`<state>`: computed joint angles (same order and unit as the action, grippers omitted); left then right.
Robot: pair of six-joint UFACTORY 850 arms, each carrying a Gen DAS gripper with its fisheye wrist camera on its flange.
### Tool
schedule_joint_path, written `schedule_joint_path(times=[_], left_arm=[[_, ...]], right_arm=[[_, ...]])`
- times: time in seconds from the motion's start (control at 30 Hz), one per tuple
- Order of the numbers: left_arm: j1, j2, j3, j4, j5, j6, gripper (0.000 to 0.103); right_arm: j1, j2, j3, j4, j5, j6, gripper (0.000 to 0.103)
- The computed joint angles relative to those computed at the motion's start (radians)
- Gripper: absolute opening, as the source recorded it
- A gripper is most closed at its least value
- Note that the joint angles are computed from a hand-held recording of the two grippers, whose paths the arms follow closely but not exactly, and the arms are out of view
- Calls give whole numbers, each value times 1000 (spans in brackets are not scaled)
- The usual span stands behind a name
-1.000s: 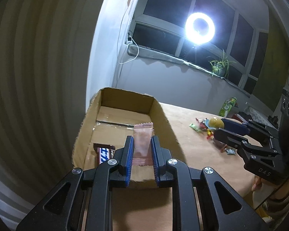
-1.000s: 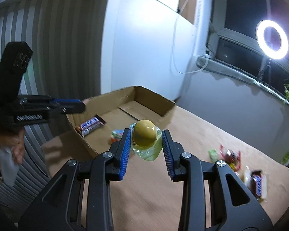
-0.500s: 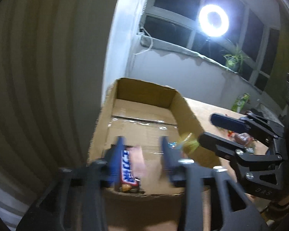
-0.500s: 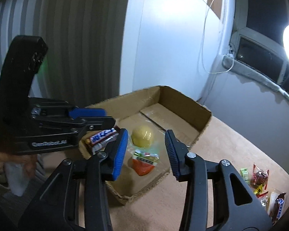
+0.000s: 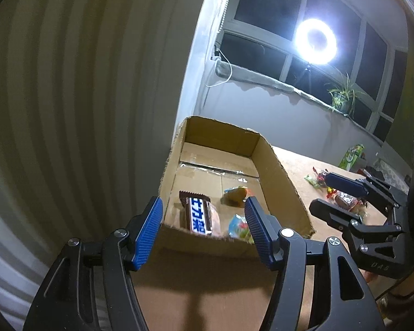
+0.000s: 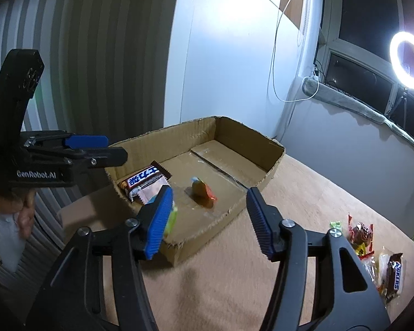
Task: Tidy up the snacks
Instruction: 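Carry both snacks into the cardboard box and open both tools, then withdraw both tools from the box back toward the snack pile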
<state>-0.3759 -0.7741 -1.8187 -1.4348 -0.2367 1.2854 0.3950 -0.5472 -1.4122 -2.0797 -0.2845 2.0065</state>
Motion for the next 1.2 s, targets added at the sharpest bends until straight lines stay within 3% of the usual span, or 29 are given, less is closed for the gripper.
schedule_joint_path(times=[0.13, 0.3, 0.67, 0.73, 0.93, 1.2], left_arm=[[-3, 34, 40, -75, 9, 68, 64], [-13, 73, 86, -168, 14, 171, 69], [-49, 124, 132, -178, 28, 218, 74], [-56, 127, 132, -154, 33, 202, 74], [-84, 133, 124, -27, 45, 101, 78], [-134, 126, 92, 211, 48, -87, 79]], right_arm=[[15, 33, 50, -42, -34, 55, 68], [29, 83, 117, -114, -52, 145, 69], [46, 177, 245, -157, -108, 220, 77], [48, 195, 271, -155, -123, 230, 83], [44, 245, 342, -169, -152, 276, 88], [15, 311, 431, -207, -181, 355, 89]])
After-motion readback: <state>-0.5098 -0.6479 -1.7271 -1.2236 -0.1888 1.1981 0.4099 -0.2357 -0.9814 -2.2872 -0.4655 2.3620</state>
